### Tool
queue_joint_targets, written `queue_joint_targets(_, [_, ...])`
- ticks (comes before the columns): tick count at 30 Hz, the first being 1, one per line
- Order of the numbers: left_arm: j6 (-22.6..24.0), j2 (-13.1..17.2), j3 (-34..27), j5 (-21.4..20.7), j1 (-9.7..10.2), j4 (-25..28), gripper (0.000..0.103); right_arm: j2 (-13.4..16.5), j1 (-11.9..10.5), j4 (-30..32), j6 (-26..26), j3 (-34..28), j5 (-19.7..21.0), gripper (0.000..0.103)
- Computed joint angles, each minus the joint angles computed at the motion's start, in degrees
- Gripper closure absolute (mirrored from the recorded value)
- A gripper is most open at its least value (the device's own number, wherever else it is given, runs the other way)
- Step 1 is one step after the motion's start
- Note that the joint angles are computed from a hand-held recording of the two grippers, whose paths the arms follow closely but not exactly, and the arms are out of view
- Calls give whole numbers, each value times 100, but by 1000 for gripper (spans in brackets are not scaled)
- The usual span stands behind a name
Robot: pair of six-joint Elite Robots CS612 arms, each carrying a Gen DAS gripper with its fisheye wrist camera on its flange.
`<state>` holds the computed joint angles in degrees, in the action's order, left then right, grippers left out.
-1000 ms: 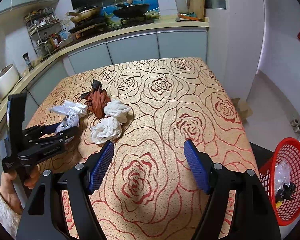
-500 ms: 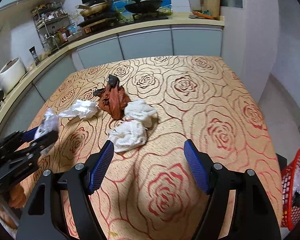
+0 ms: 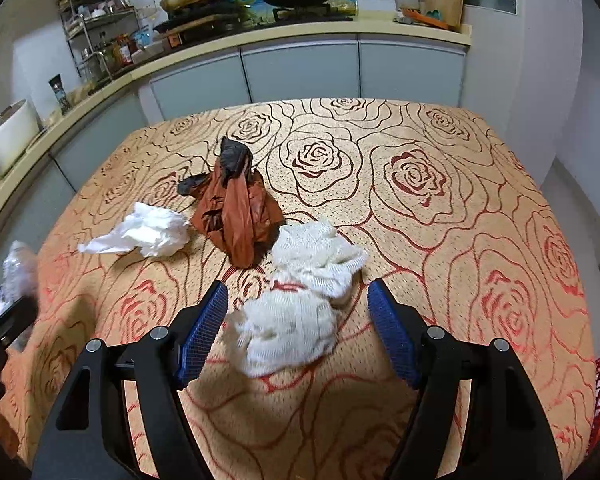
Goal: Collect trash
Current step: 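Grasp the Watsons cat-print packet with the left tool while the right tool grasps white mesh cloth, then lift both held items and carry them toward the red basket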
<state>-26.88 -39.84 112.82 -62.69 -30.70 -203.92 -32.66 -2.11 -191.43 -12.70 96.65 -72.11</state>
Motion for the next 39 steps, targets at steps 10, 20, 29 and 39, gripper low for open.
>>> queue_joint_targets(10, [-49,3,22,48,-6,27,58,83,41,238,-103,-142,-102,61])
queue_joint_targets(20, [-148,-17,68,84,-26,53,58,-70,-9,-122,-288,227,-19,71])
queue_joint_targets(29, [-168,-88,128,182,-98,-30,58,-319,-114,-565,-291,659,184,71])
queue_joint_targets(39, [-177,-188,205,310,-200,-108,58,-632,-280,-959,-283,1144,560,71])
